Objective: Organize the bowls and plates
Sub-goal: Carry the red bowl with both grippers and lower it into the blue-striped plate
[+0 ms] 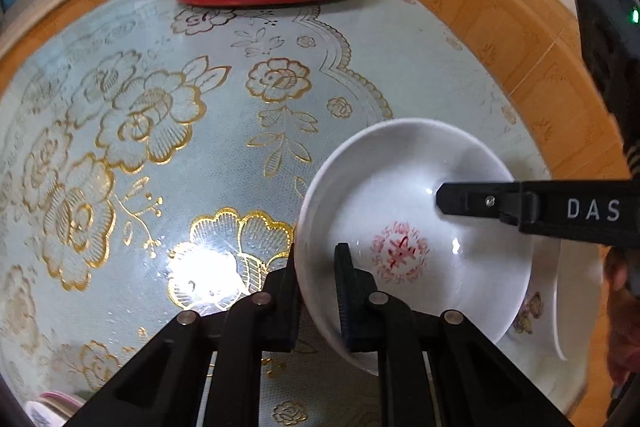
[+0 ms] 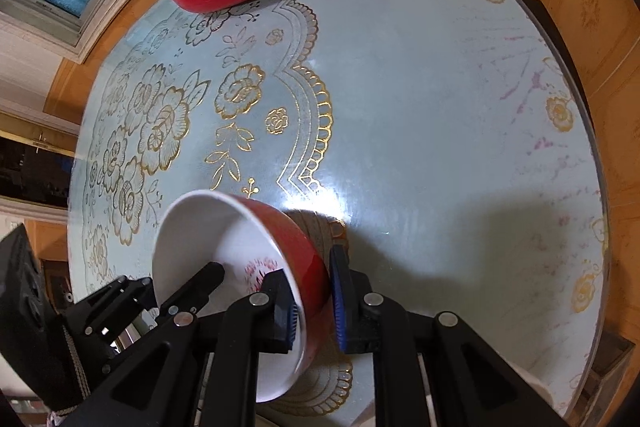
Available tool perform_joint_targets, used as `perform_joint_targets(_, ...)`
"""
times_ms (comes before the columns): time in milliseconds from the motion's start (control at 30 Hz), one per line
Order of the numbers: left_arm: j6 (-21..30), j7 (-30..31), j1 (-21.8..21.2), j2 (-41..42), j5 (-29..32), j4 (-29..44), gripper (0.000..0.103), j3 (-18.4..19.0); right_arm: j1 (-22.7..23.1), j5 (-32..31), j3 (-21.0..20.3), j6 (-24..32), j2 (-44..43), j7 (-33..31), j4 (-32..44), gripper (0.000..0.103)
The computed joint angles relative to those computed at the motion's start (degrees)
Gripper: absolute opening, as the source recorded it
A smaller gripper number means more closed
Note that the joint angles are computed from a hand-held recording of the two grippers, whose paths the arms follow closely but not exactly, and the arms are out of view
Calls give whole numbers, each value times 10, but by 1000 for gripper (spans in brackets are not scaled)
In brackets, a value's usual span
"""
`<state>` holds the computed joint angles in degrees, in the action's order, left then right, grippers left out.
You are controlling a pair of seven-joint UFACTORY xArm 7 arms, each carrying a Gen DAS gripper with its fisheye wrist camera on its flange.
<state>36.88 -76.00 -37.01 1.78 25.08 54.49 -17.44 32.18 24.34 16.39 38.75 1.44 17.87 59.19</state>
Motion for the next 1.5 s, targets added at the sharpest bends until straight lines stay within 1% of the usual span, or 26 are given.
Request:
perform_joint_targets(100, -11, 4, 2, -3, -11, -5, 14, 1, -2, 16, -1, 1, 4, -4, -1, 13)
perform_joint_targets(167, -10, 4, 2, -5, -10, -5, 14, 0, -4, 25, -2, 1, 3, -5, -3, 13)
perform_joint_targets(233, -18, -7, 2, -10, -7, -10, 14, -2, -5, 29, -3, -1, -2, -5, -7, 14)
perform_joint_targets(333, -11, -26, -1, -16, 13, -8, 14, -7, -4, 29, -3, -10, -14, -3, -13, 15)
perform_joint_targets(400, -3, -36, -2, -21, 26, -5, 14, -10, -4, 40, -4, -14, -22, -8, -18, 16)
perform_joint_targets(500, -4, -41, -2, -36, 20, -9, 14, -14, -2, 41, -5, -16, -35, -7, -21, 16)
perform_joint_targets(733, 17, -48, 1, -60, 22, -4, 14, -31, 5, 58, -10, -13, -69, -8, -37, 16)
perform_joint_targets(867, 26, -46, -2, -72, 15, -2, 14, -42, 10, 53, -9, -6, -94, 6, -49, 16)
perform_joint_targets(1100, 60, -57, -15, -105, 16, 3, 14, -70, 29, 53, -7, 6, -169, 40, -91, 16)
perform_joint_targets(1233, 66, -58, -21, -130, 10, -6, 14, -85, 42, 50, -4, 8, -218, 75, -123, 16)
perform_joint_targets(1400, 74, -44, -29, -161, -5, -20, 14, -105, 67, 64, 0, 6, -282, 120, -173, 16)
perform_joint_targets(1500, 80, -38, -34, -173, -16, -30, 14, -119, 88, 77, 9, -3, -316, 158, -208, 16)
